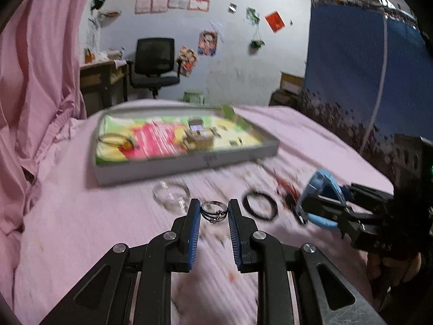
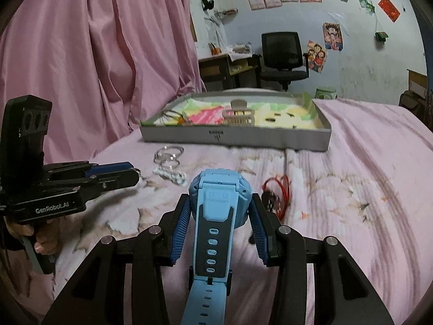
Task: Organize jewelry
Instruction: 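Place the ring and smartwatch into the tray and open both tools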
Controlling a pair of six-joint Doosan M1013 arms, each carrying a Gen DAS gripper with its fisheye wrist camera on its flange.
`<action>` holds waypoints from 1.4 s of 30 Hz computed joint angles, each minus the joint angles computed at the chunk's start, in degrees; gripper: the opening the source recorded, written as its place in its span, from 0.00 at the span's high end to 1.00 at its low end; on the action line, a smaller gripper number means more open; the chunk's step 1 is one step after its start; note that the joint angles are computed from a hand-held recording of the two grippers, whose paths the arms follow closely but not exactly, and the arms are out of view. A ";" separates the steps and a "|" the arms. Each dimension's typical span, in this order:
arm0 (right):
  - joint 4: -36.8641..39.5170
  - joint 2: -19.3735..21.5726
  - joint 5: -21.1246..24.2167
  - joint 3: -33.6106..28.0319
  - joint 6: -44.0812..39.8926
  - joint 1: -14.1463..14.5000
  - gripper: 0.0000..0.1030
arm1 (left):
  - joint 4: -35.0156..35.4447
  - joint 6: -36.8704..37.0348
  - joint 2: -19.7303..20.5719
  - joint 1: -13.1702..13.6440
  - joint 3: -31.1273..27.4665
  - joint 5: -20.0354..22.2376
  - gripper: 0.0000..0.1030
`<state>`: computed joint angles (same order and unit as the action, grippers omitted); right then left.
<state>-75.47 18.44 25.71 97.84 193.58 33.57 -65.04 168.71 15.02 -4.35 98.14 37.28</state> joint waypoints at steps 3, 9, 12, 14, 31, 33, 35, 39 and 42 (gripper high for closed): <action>-1.05 0.03 0.25 -0.96 0.35 -0.51 0.62 | -0.35 -1.64 1.14 -0.18 -2.69 -0.68 0.81; -0.26 1.73 -0.59 -6.44 -3.69 -2.86 0.62 | 1.03 -4.30 3.77 -0.65 -7.61 -2.34 0.81; 1.40 3.18 -0.52 -9.56 -6.77 -3.83 0.62 | 3.45 -7.30 5.75 -1.01 -10.65 -3.11 0.81; 2.41 4.21 0.31 -11.47 -7.92 -4.49 0.62 | 5.47 -9.62 6.89 -1.24 -12.44 -3.46 0.81; 26.80 12.26 6.87 -21.93 -25.93 -9.05 0.62 | 26.75 -34.86 16.21 -2.84 -25.48 5.89 0.81; 30.05 12.93 7.84 -22.71 -28.86 -9.35 0.62 | 28.43 -37.04 16.90 -2.95 -26.39 7.05 0.81; 32.91 13.59 8.84 -23.54 -31.17 -9.53 0.62 | 29.86 -38.73 17.44 -3.06 -27.13 8.23 0.81; 35.78 13.99 9.31 -23.93 -33.32 -9.81 0.62 | 32.11 -40.73 18.07 -3.31 -27.91 10.02 0.81; 35.79 14.13 9.19 -23.91 -33.39 -9.84 0.62 | 32.97 -41.45 18.21 -3.33 -28.16 10.89 0.80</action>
